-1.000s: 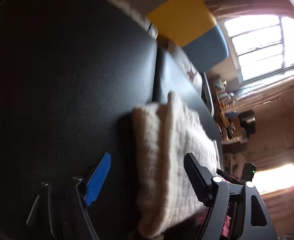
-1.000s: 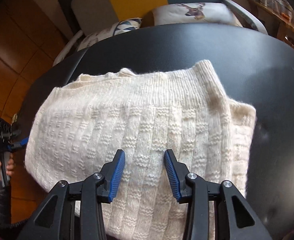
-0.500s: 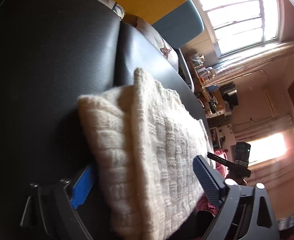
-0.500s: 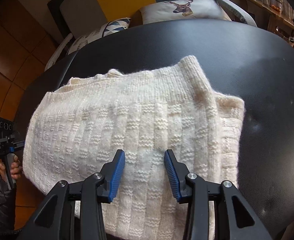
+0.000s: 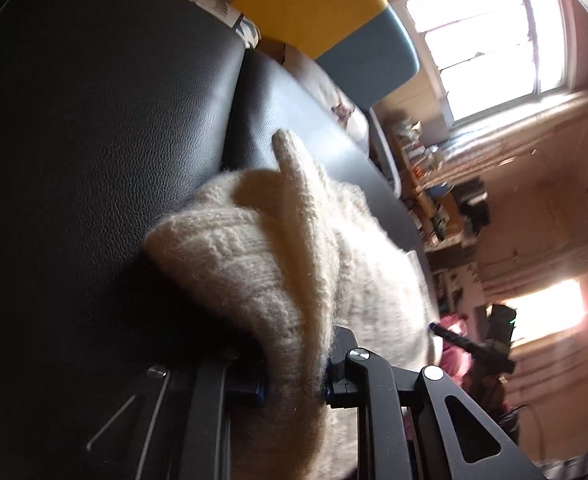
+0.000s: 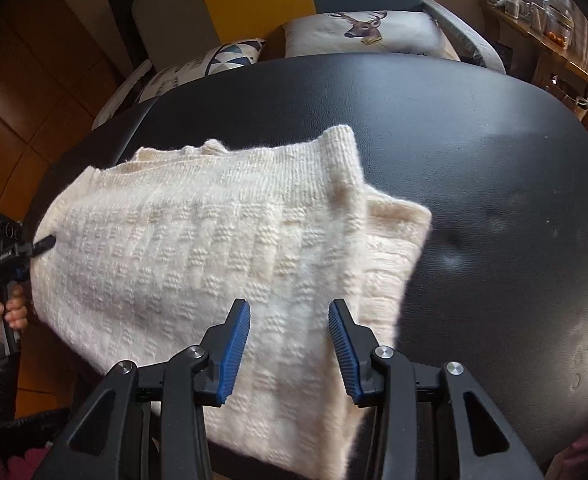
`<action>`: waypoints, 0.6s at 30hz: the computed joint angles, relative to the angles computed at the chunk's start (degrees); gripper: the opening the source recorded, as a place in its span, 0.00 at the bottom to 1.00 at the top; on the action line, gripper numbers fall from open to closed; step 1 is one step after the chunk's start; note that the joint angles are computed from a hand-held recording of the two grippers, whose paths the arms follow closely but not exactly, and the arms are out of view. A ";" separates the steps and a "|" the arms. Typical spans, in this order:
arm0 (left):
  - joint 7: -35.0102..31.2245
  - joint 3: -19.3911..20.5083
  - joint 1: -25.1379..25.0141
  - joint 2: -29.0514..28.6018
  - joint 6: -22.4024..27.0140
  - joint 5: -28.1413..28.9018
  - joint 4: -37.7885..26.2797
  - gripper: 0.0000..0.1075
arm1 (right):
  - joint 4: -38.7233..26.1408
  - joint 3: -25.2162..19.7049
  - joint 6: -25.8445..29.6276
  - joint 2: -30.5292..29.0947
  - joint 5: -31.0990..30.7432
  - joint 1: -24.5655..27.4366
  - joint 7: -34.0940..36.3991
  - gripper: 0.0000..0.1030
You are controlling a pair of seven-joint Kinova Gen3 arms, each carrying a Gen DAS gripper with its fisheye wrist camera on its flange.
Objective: Fold clothes
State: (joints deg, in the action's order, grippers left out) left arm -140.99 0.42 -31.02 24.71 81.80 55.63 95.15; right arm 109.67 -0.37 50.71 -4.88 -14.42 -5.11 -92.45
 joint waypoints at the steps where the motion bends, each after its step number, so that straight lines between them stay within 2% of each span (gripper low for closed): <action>1: 0.13 0.04 -0.43 -0.14 0.47 0.80 0.38 0.18 | 0.26 0.56 0.12 -0.23 -0.96 0.04 2.30 0.40; 6: 2.35 0.03 -0.03 -2.18 1.94 3.07 0.75 0.17 | 0.63 1.34 0.53 1.58 -2.63 0.56 8.93 0.38; 10: 5.47 -0.45 0.95 -4.29 2.75 3.96 0.05 0.17 | 0.24 0.82 0.80 5.05 -1.43 1.26 9.62 0.37; 18: 10.72 -1.04 2.06 -8.25 5.05 8.02 -0.63 0.17 | 2.27 1.58 -0.69 6.16 -8.01 4.77 16.64 0.38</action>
State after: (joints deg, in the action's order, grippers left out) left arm -130.27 -0.62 -28.96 16.45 86.85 63.64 94.52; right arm 111.94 1.21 50.02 1.28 -22.43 -0.34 -75.82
